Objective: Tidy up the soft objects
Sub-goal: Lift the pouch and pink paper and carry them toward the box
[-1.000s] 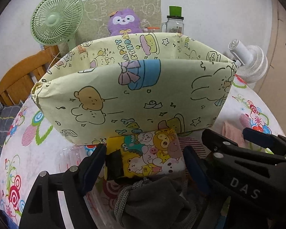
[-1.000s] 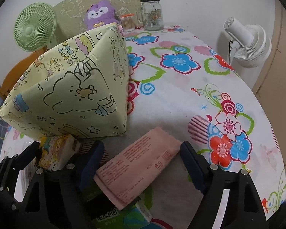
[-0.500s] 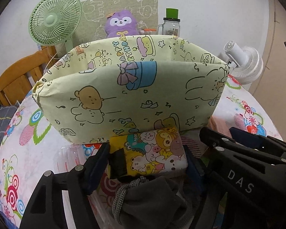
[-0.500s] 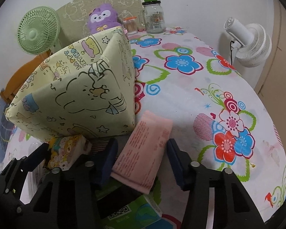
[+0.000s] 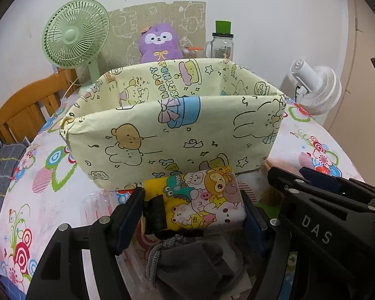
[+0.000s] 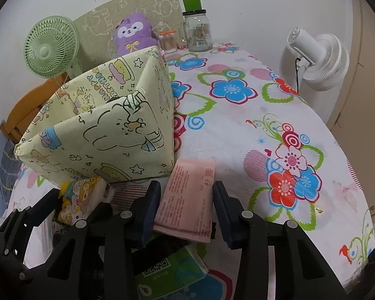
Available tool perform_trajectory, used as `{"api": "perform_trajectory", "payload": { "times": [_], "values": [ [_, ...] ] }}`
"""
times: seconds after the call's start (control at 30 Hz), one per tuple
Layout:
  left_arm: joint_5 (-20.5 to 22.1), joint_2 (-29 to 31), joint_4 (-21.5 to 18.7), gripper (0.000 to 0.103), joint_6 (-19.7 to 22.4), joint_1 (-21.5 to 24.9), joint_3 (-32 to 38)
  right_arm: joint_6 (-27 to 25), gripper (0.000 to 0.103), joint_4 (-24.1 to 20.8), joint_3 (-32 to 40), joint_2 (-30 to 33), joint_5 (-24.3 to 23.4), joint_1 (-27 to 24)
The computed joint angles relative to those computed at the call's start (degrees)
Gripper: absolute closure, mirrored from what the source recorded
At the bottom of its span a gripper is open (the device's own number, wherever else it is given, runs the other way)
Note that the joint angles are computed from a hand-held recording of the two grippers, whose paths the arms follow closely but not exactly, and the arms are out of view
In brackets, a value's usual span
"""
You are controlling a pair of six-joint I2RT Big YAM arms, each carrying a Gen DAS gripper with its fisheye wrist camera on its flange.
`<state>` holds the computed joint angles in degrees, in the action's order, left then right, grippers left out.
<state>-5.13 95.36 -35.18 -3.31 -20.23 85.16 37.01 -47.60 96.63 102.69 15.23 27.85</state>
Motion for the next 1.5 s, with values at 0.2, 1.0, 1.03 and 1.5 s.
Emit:
{"api": "perform_trajectory", "payload": {
  "times": [0.2, 1.0, 1.03, 1.5],
  "values": [
    [0.3, -1.0, 0.7, 0.029, 0.2, 0.1, -0.9, 0.0, 0.058, 0.4, -0.7, -1.1, 1.3, 0.5],
    [-0.1, -5.3, 2.0, 0.029, -0.5, 0.4, -4.1, -1.4, 0.060, 2.4, -2.7, -4.6, 4.6, 3.3],
    [0.0, -5.6, 2.1, 0.029, -0.5, 0.4, -4.3, -1.5, 0.060, 2.4, -2.6, -4.6, 4.9, 3.5],
    [0.2, -8.2, 3.1, 0.029, -1.3, 1.6, -5.4, -3.3, 0.060, 2.8, -1.1, -5.3, 8.0, 5.4]
  ]
}}
